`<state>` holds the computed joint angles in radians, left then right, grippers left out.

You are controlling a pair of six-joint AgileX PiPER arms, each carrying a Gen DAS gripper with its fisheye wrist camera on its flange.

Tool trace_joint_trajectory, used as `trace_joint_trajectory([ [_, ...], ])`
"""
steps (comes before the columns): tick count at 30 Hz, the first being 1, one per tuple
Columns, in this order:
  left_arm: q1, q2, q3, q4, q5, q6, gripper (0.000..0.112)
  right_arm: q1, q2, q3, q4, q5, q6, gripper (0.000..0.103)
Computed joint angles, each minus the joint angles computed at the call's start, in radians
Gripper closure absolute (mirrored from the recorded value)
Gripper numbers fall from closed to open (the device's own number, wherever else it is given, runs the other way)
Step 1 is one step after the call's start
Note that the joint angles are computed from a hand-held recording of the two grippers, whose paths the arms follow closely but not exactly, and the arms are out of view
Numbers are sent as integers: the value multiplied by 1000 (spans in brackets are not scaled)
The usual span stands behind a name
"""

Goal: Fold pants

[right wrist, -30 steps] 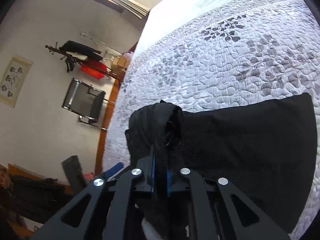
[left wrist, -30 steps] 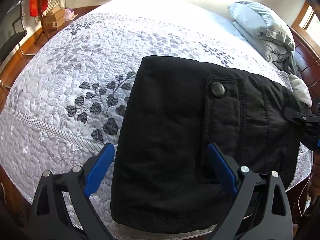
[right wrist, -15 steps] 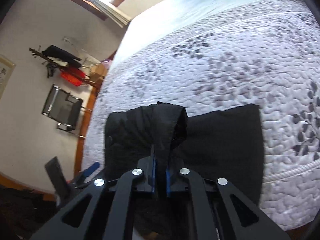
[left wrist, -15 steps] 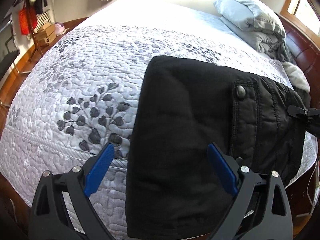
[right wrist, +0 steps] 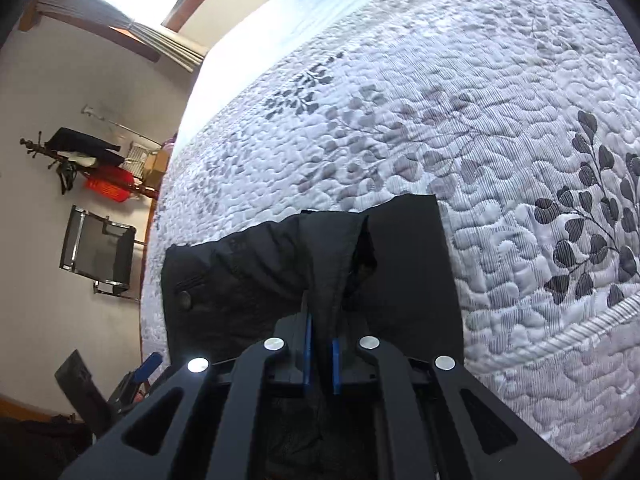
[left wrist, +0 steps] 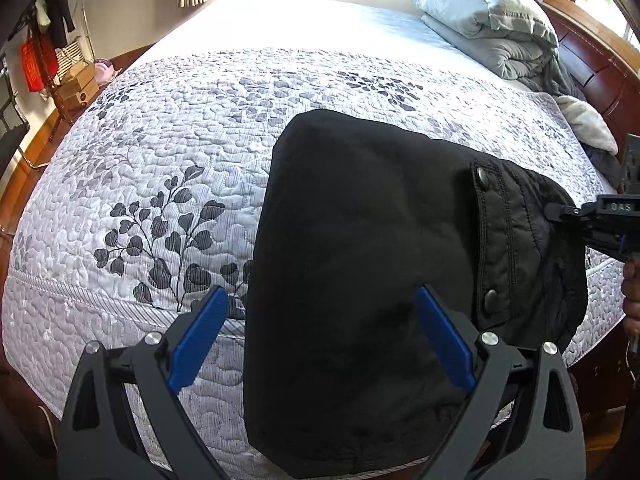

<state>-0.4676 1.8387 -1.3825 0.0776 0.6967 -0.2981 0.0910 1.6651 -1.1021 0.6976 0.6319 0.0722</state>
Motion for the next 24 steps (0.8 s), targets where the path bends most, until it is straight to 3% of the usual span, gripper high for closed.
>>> trace_joint_trajectory([
  [8,-8,16,0,28,-2,-28,18,2,54,-7,-13,-33,-9,93],
  [9,-8,19,0,31,-2,-32,18,7,51,-4,-22,-40,-8,90],
  [12,-9,21,5,32,-5,-36,18,33,9,22,-138,-78,85,63],
  [16,-10,13,13,26,-5,-24,18,29,-83,120,-84,-104,29,47],
  [20,-14,-2,26,28,-1,-21,18,11,-176,255,123,-95,-159,45],
  [24,-21,-18,40,31,0,-25,18,52,-245,349,122,-122,-135,43],
])
